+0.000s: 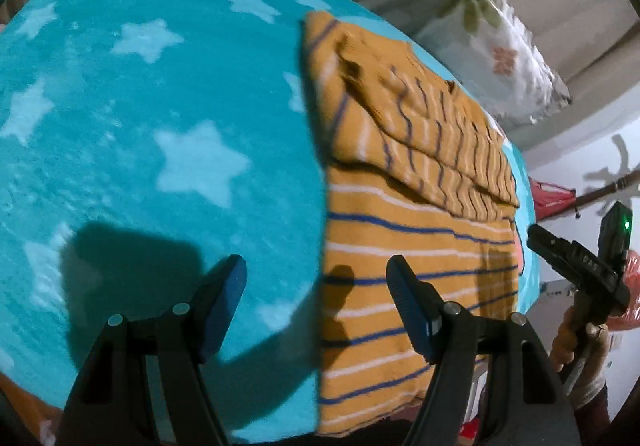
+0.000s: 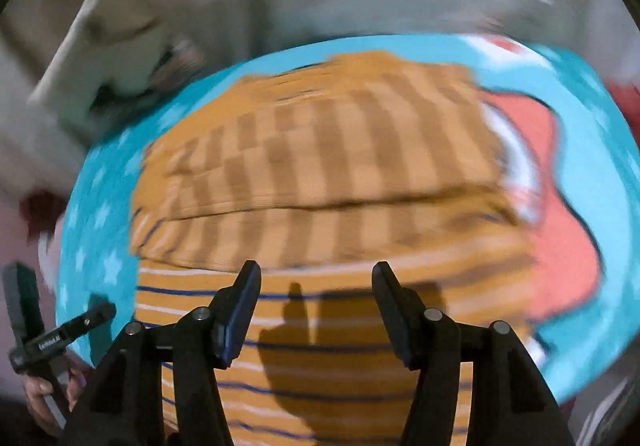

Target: Fold small clothes

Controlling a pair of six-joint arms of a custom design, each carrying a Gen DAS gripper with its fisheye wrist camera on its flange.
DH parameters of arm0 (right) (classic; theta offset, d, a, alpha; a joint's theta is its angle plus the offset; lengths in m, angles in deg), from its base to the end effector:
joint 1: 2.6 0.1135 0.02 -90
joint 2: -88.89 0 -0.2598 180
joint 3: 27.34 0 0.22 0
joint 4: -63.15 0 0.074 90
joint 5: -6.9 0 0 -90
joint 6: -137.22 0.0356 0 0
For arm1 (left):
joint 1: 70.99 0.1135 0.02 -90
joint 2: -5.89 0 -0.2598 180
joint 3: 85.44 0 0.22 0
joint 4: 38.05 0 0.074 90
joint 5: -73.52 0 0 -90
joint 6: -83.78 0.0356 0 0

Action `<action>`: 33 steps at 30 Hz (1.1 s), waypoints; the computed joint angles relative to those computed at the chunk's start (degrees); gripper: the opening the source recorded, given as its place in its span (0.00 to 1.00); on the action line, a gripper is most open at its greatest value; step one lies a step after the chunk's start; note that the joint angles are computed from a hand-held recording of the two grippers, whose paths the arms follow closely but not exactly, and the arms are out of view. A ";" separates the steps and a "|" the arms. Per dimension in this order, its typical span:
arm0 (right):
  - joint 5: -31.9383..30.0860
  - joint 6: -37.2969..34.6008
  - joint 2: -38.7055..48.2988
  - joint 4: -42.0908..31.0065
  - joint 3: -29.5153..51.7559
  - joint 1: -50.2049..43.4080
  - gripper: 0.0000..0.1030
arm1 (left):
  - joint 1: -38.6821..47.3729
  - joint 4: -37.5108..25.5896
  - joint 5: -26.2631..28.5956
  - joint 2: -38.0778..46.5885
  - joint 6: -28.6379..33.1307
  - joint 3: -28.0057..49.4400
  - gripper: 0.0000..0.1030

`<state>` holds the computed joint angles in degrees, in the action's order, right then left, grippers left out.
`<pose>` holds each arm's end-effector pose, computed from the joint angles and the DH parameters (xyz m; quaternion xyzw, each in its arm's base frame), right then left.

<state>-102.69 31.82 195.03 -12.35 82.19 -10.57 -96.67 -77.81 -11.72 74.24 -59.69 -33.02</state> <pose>0.3432 -0.0360 0.2737 -0.0895 0.9697 0.1335 0.1841 0.1766 -0.0882 0.2042 -0.2174 0.9297 -0.2183 0.2019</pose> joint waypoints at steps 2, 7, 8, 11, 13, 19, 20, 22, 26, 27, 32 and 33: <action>0.18 -2.19 -0.25 1.15 -1.84 -5.16 0.61 | -3.73 1.66 -2.95 1.85 -2.39 -0.47 0.72; -5.51 -10.65 3.12 -2.73 -5.74 -14.93 0.61 | -16.81 1.34 -13.33 5.78 -8.60 2.24 0.75; -6.28 -12.68 2.91 -3.35 -7.44 -16.25 0.61 | -20.27 1.35 -15.36 6.61 -10.98 2.70 0.75; -8.94 -24.33 -3.29 -2.47 -17.11 -22.26 0.61 | -32.13 -4.48 -23.01 10.45 -19.97 6.92 0.73; -7.58 -31.65 -5.43 -4.37 -19.92 -25.82 0.61 | -38.76 -8.51 -26.56 11.77 -26.87 8.96 0.72; -3.91 -43.23 -1.38 -8.40 -22.48 -35.29 0.63 | -56.16 -10.25 -33.71 9.25 -52.53 4.24 0.72; -4.33 -43.52 -0.34 -8.73 -22.48 -35.86 0.63 | -58.43 -9.20 -34.91 8.15 -56.31 2.36 0.73; -5.92 -44.07 1.43 -9.20 -23.00 -36.39 0.66 | -61.73 -7.44 -37.76 7.85 -60.81 0.15 0.82; -7.86 -43.42 4.02 -8.24 -24.57 -33.86 0.72 | -59.74 1.76 -37.74 10.87 -52.88 -2.36 0.86; -7.96 -42.54 4.76 -7.59 -25.41 -32.53 0.72 | -58.75 4.39 -36.78 11.92 -50.11 -2.78 0.86; -8.23 -36.14 4.96 -0.95 -30.89 -27.38 0.72 | -51.77 12.61 -29.94 20.97 -40.23 -1.13 0.86; -8.66 -34.09 4.70 0.67 -32.13 -26.36 0.72 | -50.62 14.05 -28.91 22.36 -38.92 -1.07 0.86</action>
